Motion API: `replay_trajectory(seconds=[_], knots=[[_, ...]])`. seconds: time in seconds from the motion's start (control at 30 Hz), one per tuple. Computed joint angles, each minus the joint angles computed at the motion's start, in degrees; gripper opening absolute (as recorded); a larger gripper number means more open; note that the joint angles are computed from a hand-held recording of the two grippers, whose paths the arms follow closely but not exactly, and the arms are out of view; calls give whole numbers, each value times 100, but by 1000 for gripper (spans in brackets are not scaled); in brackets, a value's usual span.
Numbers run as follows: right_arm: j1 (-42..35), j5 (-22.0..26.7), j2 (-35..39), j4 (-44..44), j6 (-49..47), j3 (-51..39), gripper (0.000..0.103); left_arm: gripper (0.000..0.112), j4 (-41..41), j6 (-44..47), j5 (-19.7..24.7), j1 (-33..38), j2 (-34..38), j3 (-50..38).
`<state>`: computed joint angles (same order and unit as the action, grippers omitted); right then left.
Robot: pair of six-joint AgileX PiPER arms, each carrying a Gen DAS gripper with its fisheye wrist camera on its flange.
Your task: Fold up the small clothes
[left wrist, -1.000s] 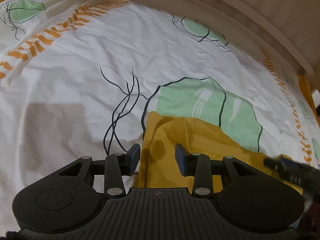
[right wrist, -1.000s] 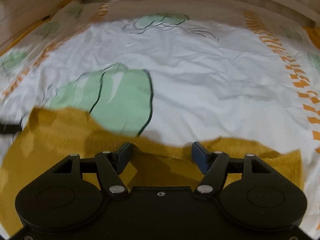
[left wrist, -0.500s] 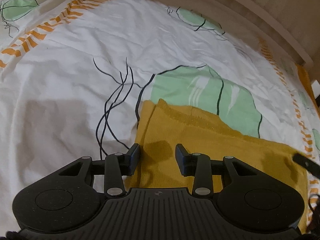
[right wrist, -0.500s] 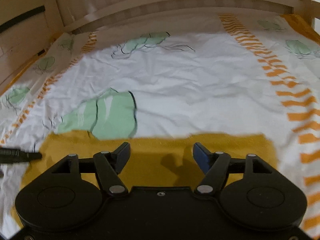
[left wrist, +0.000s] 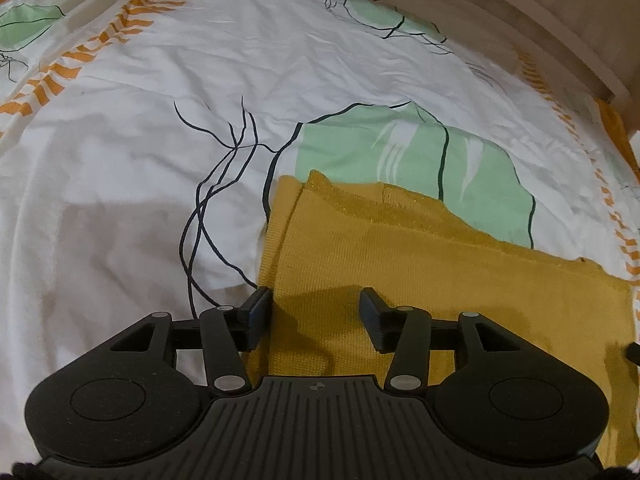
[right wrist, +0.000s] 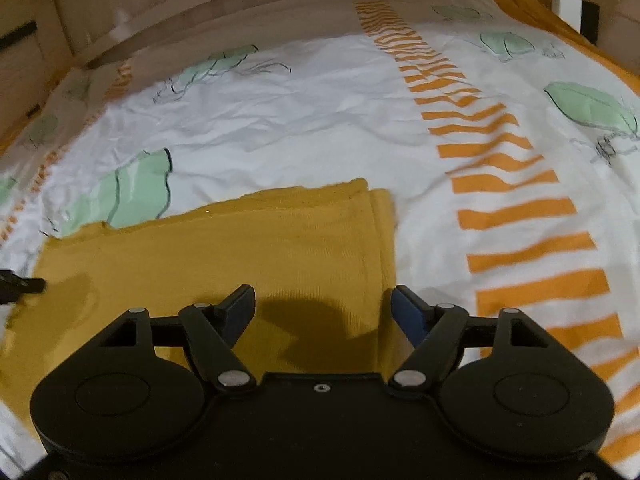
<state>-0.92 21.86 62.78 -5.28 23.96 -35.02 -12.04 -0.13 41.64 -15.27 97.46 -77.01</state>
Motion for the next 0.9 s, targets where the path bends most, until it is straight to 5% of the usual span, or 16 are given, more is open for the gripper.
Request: replay_trajectory(seconds=[0.2,0.33,0.5,0.9], knots=[[-1154,868,-552,2948,-2542,231,91,71,796,-681,-43,-323,0,51],[-1815,1228,-567,4165,-3549,463,94,72,955,-968,-45,-376,2,80],[-2115,1327,-400,5039,-4639,561,103,74,766,-1101,-121,-301,-18,128],[-2968,1993,-89,6090,-5504,548,103,75,708,-966,-35,-363,-152,135]])
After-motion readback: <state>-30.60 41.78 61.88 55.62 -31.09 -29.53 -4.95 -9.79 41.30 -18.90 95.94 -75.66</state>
